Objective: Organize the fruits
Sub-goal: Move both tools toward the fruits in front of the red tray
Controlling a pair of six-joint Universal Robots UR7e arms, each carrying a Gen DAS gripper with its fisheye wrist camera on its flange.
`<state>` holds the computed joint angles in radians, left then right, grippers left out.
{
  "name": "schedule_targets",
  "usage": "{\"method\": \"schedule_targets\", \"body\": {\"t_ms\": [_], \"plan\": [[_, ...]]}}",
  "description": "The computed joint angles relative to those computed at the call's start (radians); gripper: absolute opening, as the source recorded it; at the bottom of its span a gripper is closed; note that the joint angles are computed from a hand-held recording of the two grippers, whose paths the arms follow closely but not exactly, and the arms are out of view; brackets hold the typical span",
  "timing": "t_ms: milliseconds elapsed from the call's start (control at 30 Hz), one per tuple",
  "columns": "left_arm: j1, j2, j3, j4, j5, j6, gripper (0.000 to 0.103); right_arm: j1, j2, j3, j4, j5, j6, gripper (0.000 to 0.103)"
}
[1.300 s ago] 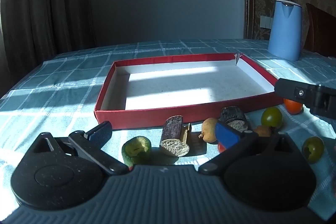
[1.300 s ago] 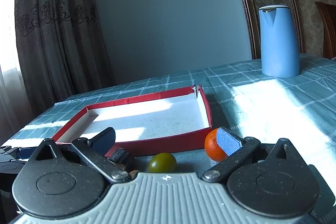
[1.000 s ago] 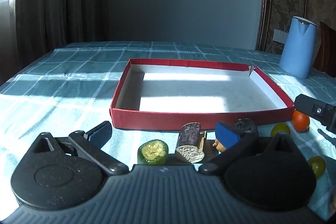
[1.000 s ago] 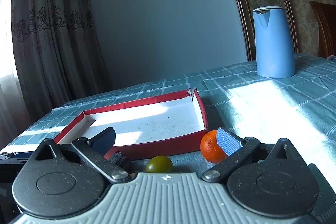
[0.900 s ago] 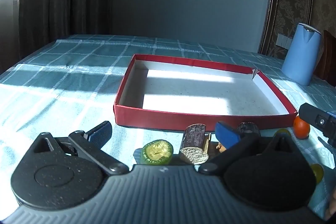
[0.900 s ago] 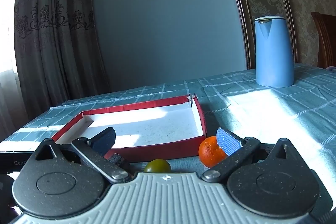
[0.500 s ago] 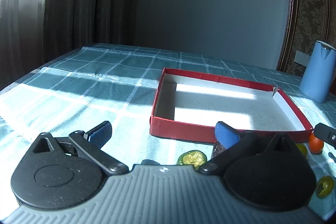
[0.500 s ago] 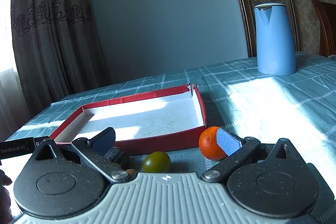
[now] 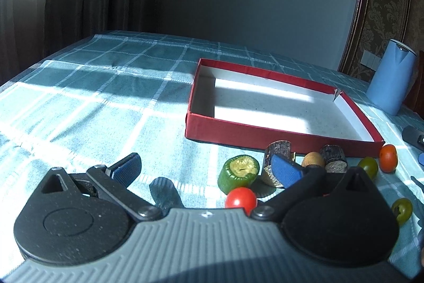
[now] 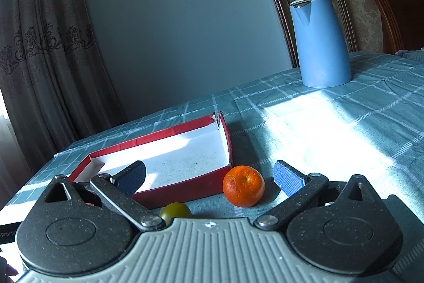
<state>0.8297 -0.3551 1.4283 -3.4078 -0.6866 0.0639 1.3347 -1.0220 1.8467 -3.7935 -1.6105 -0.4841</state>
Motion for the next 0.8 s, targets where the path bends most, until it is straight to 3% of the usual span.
{"method": "schedule_targets", "body": {"t_ms": [200,433,800], "plan": [[-0.008,0.020,-0.010,-0.026,-0.004,0.091,0.103,-0.019,-0.022,0.037,-0.018,-0.001,-0.042,0.103],[-0.008,0.009,-0.002,0.042,-0.007,0.092,0.103,-0.031,-0.040,0.040,0.042,-0.002,-0.016,0.103],[-0.021,0.008,0.045,-0.026,-0.002,0.175,0.103,-0.029,-0.038,0.037,0.056,-0.012,-0.022,0.103]]}}
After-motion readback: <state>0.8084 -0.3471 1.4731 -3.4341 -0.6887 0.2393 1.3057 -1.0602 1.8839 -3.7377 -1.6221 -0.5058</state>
